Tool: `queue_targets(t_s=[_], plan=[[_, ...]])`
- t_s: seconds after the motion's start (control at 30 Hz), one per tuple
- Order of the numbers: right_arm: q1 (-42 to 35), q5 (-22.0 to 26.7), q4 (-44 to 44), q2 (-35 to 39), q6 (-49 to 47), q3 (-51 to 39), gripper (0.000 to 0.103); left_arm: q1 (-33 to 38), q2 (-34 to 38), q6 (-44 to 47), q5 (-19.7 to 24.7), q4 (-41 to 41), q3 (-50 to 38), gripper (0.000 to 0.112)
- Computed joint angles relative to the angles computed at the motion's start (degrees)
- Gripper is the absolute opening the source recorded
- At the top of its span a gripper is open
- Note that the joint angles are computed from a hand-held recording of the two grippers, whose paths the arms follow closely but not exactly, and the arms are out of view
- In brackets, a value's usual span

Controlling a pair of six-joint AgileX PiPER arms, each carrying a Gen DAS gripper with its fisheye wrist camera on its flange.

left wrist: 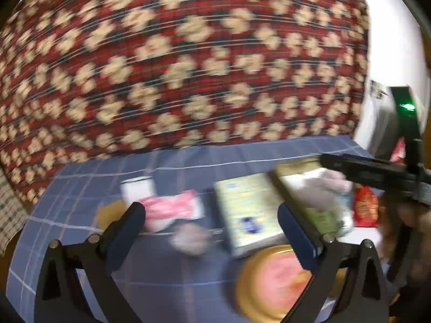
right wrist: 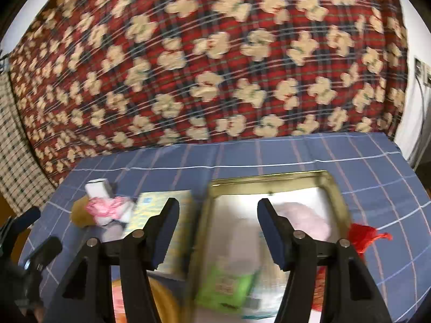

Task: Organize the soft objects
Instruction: 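Move both tools back toward the remaining items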

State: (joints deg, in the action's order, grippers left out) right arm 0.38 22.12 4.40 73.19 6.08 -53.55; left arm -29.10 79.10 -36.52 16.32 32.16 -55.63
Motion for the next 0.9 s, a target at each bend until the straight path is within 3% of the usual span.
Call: queue_targets(t_s=[0.13,0.27,0.33,0.43,0.63,0.9], plan=[[8.4,0.0,-5.1,1.6,5.4,-1.8,0.063,9.5,1.8,3.4,-2.0,-3.9,1.2,0.102],[15.9,2.1,-3.7,6.8,2.9,-6.6,0.063,16.5,7.7,13.3,-0.9,-14.0,-1.7,0.102],[18.9,4.5,-0.3,11.4,-1.2,-10.8,0.063,18.7,9.8,13.5,-1.4,-14.2,-1.9,0.102],[23.1,8.9,-4.6,18.4,0.1,-17.3,0.063,21.3,11.9,18.3,-2.1,-19.1,-2.4,0.102],[23.7,19.4,-2.4,30.3,-5.5,-29.8,0.062,24.3,14.9,26.5,-1.9,-27.2,-4.6,0.102],[24.3,25.7,-3.3,37.5,-6.4,-37.0,0.062,25.2,18.0,35.1,-1.5,-35.5,-6.5,0.102]])
